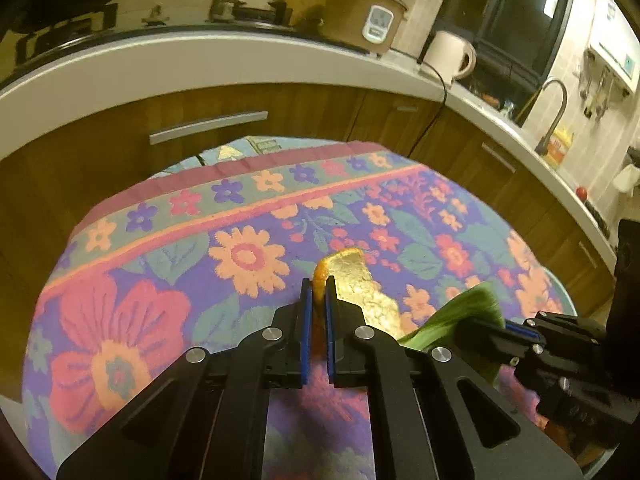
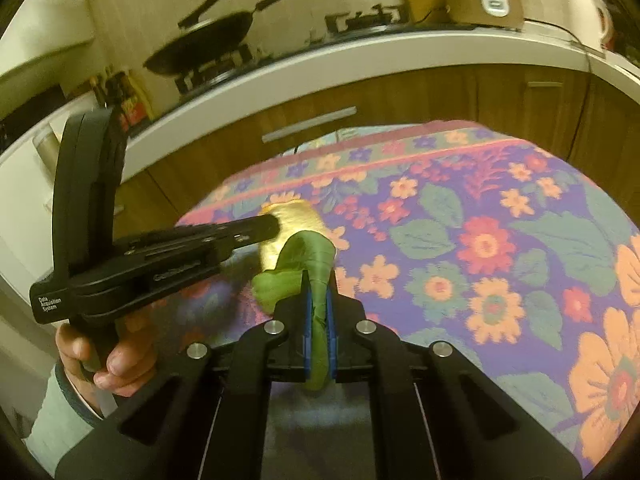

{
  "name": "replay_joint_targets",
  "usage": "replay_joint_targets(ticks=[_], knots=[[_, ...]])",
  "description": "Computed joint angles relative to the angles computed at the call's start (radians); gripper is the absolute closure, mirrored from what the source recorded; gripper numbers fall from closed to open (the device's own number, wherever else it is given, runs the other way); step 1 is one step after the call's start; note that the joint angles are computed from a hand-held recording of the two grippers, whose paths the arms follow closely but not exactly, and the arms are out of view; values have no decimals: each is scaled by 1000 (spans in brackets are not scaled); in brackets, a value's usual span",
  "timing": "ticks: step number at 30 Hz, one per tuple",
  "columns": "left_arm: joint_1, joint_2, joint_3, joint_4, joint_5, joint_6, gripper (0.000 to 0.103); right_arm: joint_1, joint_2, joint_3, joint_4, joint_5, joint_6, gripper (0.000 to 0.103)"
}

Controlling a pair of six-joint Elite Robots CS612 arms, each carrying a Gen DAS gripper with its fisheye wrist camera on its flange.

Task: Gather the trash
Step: 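Grasp the yellow peel with the left tool while the right tool grasps the bok choy, then carry peel and bok choy over the blue basket and open both tools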

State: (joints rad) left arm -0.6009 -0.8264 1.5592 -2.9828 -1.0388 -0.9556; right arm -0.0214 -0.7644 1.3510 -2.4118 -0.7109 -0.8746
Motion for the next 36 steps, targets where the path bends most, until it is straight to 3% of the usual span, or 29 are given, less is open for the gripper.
replay_joint_targets(ticks=[4, 15, 23, 27, 36], knots=[[-20, -12, 17, -47, 29, 7, 100, -29, -8, 18, -56, 36, 51, 99], [-62, 14, -62, -124, 30, 150, 100, -116, -12, 27, -226, 103, 209, 99], [-83, 81, -220, -57, -15, 254, 100, -198, 10, 5, -364, 100, 364, 99], [-93, 129, -318, -16, -53, 301, 100, -231, 28, -11, -445, 61, 441, 99], [-112, 272, -597, 135, -128, 405, 100, -285, 82, -81, -486, -41, 562, 99]])
